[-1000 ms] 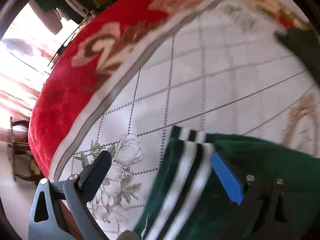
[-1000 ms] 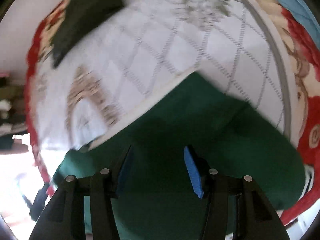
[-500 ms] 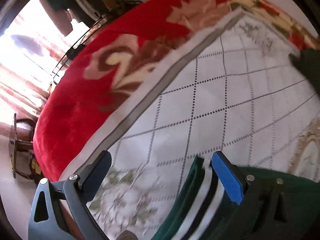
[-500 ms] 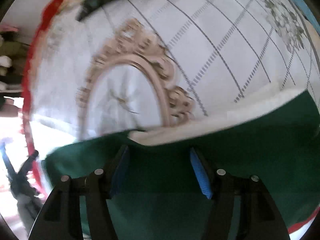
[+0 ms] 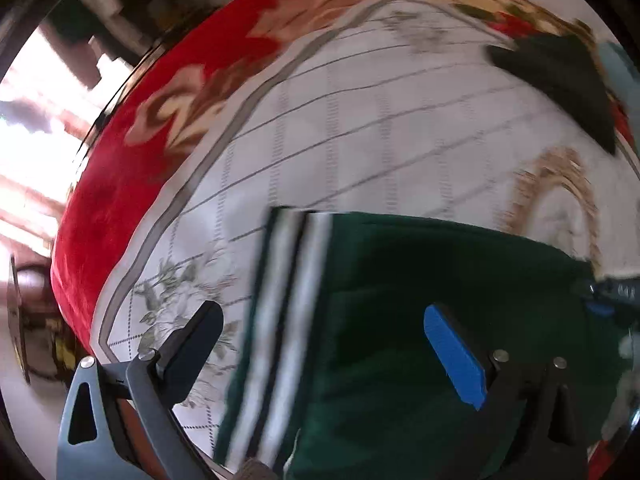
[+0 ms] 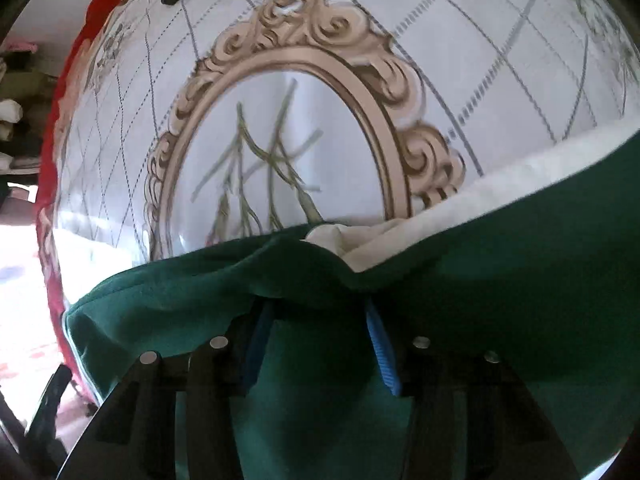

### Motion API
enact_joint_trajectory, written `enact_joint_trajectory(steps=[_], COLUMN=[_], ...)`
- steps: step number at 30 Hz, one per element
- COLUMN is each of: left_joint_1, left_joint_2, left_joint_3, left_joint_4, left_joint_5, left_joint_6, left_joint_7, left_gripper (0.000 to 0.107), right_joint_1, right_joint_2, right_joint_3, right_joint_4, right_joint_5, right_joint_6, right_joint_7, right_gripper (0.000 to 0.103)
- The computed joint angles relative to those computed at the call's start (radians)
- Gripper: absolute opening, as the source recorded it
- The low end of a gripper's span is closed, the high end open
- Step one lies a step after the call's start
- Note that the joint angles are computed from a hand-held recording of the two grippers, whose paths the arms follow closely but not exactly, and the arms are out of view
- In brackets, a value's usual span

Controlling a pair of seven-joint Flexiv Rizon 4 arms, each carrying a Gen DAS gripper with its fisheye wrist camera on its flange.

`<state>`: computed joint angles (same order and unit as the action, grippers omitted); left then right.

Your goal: Fold large clothes

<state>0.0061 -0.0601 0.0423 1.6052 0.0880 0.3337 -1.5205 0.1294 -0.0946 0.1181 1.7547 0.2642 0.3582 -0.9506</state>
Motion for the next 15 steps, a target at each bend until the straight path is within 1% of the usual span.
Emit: enact_joint_trajectory(steps=[2, 3, 5, 6, 7, 8, 9, 11, 12, 13, 15], left_joint_1=[-0.024, -0.032, -0.061, -0.075, -0.084, -0.097, -0.114, -0.134, -0.149, -0.159, -0.176], left_joint_2=[0.023, 0.026, 0.028, 0.023, 0.019, 0.013, 0.002, -0.013, -0.026, -0.034, -0.049], left_joint_3=[-0.019, -0.025, -0.048, -0.058, -0.062, -0.069, -0.079, -0.085, -0.092, -0.093, -0.094], left_joint_4=[0.014, 0.016, 0.029, 0.031, 0.033, 0.038, 0.047, 0.054, 0.059, 0.058, 0.066], left_joint_5=[-0.014, -0.018, -0.024, -0.024, -0.026, -0.026, -0.015, -0.007, 0.011, 0.025, 0.044], left_joint_6=[0.000, -0.005, -0.014, -0.022, -0.025, -0.019, -0.006, -0.001, 0.004, -0.005, -0.018], left_joint_7=[0.021, 0.029, 0.047, 0.049, 0.049, 0.046, 0.035, 0.031, 0.021, 0.018, 0.008], left_gripper=[0.103, 0.103, 0.103, 0.103, 0.103, 0.103, 0.103, 0.103, 0.103, 0.103, 0.103], right_joint_1=[-0.024, -0.046, -0.081, -0.094, -0.119, -0.134, -0.164, -0.214, -0.257, -0.300, -0.376], right_joint_2=[0.046, 0.100, 0.210, 0.257, 0.326, 0.368, 0.433, 0.538, 0.598, 0.653, 0.730], right_joint_3=[-0.006, -0.015, -0.039, -0.050, -0.063, -0.073, -0.089, -0.125, -0.148, -0.176, -0.239], right_joint_4=[0.010, 0.034, 0.081, 0.101, 0.127, 0.141, 0.162, 0.203, 0.228, 0.262, 0.318], right_joint_5=[0.073, 0.129, 0.161, 0.146, 0.090, 0.049, 0.001, -0.049, -0.079, -0.088, -0.069], right_joint_6=[-0.006, 0.002, -0.016, -0.030, -0.068, -0.107, -0.157, -0.224, -0.277, -0.301, -0.335], right_joint_7=[-0.021, -0.024, -0.001, 0.014, 0.045, 0.067, 0.097, 0.124, 0.156, 0.184, 0.247], right_gripper=[0.051, 0.051, 0.051, 0.051, 0.051, 0.051, 0.051, 0.051, 0.053, 0.053, 0.054])
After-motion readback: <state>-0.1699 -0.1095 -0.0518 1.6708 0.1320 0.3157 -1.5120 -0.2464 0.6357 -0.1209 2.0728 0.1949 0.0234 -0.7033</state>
